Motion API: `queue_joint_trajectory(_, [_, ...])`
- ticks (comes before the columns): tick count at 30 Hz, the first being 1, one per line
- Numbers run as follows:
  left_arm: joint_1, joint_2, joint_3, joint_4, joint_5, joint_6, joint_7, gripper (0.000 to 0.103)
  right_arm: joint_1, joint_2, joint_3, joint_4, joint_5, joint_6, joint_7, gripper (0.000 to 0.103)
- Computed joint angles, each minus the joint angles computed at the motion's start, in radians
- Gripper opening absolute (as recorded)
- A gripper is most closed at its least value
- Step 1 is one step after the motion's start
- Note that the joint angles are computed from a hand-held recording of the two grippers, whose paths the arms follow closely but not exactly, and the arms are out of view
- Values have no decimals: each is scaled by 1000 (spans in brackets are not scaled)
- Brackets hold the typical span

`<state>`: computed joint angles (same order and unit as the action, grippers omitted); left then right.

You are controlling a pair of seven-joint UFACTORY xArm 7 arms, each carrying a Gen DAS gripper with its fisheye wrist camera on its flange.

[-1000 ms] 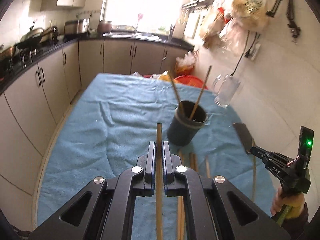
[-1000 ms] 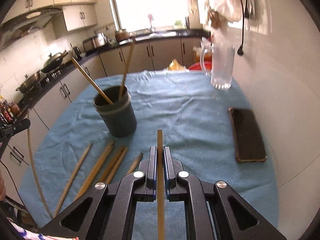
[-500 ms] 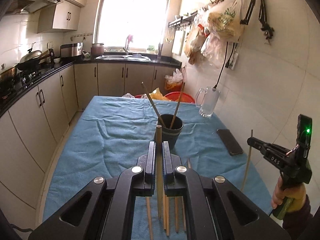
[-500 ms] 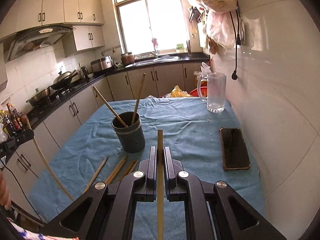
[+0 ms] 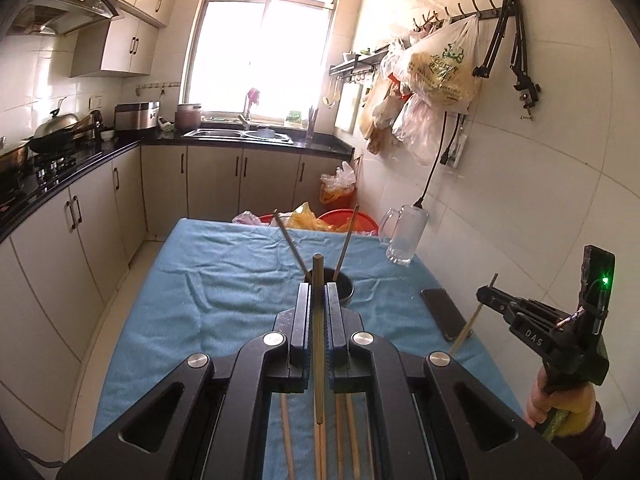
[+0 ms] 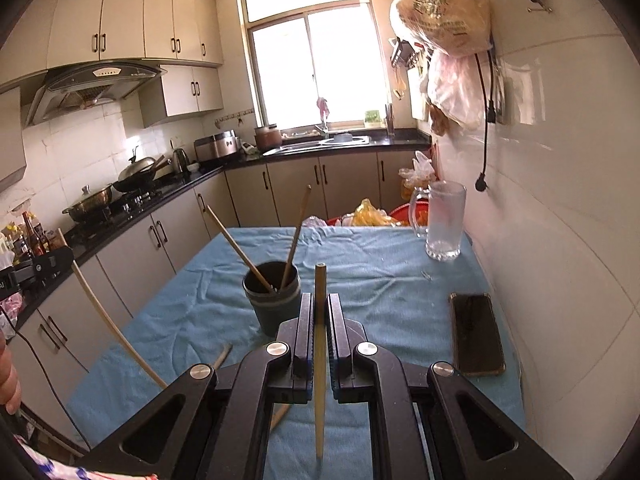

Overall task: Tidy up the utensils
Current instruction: 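Carry the left tool's chopstick over the cup while the right tool carries its own, then open the left tool to drop its chopstick while the right tool drops its own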

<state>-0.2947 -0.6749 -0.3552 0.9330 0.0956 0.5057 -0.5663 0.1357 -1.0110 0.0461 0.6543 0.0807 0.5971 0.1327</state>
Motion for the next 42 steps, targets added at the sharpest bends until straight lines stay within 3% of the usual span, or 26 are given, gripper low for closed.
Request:
queue_joint_trajectory(11, [59,260,-16,284,84,-39,12,5,43,275,-28,248,29,-149,-38,6])
queue_joint_trajectory(16, [93,408,-45,453,209,-34,-58,5,63,409,-37,381,61,-220,-49,6])
queue_joint_trajectory(21, [64,577,-50,605,337,24,-124,5,56,519,-21,439,69,-242,-35,6])
queue_joint_trajectory(24, [25,660,-27,656,359,69,-124,5,48,575,-9,441,61,-230,-26,6])
queue_joint_trajectory(28, [-25,738,16,685,307,118,-94,5,56,627,-24,430,84,-208,-37,6])
queue_joint_trajectory(35, [-93,714,110,625,287,101,-99,6,56,688,-53,437,152,-181,-83,7])
queue_joint_trajectory(38, [-112,684,139,600,268,89,-104,19,48,696,-50,442,168,-181,-88,7])
queue_joint_trajectory(40, [-112,651,145,570,273,72,-127,33,42,696,-44,447,166,-178,-86,12])
queue_joint_trajectory(42, [-106,608,142,530,287,59,-144,33,31,684,-32,443,151,-186,-75,22])
